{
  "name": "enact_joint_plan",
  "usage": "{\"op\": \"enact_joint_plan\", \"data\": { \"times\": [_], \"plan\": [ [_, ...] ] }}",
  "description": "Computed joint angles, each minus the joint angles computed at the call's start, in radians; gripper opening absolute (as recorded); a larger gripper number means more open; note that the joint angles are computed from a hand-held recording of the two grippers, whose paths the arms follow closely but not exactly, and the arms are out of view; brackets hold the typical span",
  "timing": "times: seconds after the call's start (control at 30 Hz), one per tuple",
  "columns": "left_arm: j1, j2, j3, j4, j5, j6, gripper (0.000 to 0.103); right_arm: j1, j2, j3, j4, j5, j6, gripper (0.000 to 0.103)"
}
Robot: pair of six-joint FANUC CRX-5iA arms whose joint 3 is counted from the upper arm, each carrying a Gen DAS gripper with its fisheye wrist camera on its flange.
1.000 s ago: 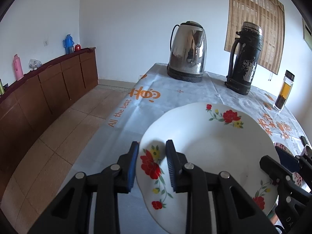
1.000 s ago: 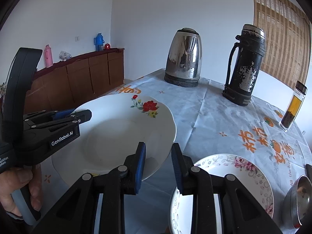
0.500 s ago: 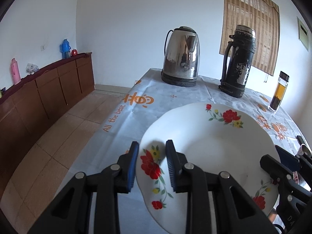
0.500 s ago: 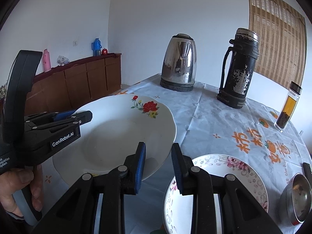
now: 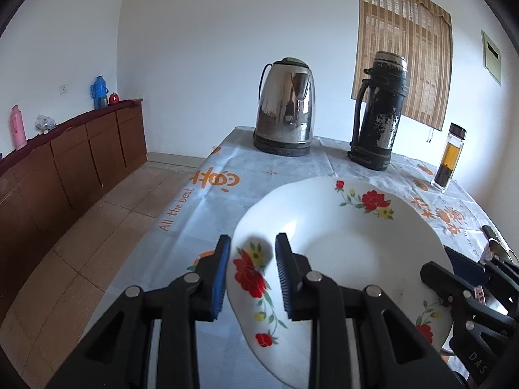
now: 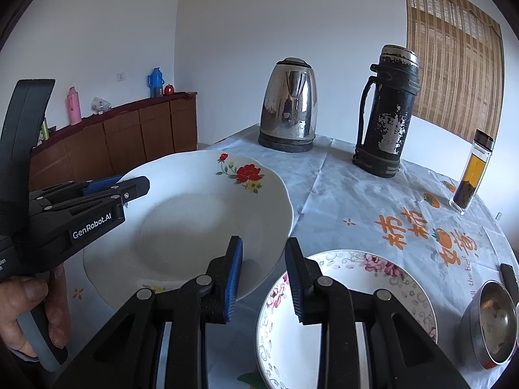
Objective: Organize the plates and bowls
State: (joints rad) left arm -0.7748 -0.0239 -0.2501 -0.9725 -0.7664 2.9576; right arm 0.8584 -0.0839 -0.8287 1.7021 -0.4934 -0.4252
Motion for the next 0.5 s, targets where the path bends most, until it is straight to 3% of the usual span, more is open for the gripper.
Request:
{"op": "enact_joint_plan", "data": {
  "times": [0.13, 0.5],
  "plan": [
    [0.003, -0.005, -0.005, 0.001, 0.012, 0.005, 0.02, 0.001, -0.01, -0.008, 0.001, -0.002, -0.001, 0.029],
    [-0.022, -0.01, -0.005, -0.027, 0.018, 0.028, 0.02, -0.009, -0.051, -0.039, 0.031, 0.005, -0.038, 0.029]
  ]
}}
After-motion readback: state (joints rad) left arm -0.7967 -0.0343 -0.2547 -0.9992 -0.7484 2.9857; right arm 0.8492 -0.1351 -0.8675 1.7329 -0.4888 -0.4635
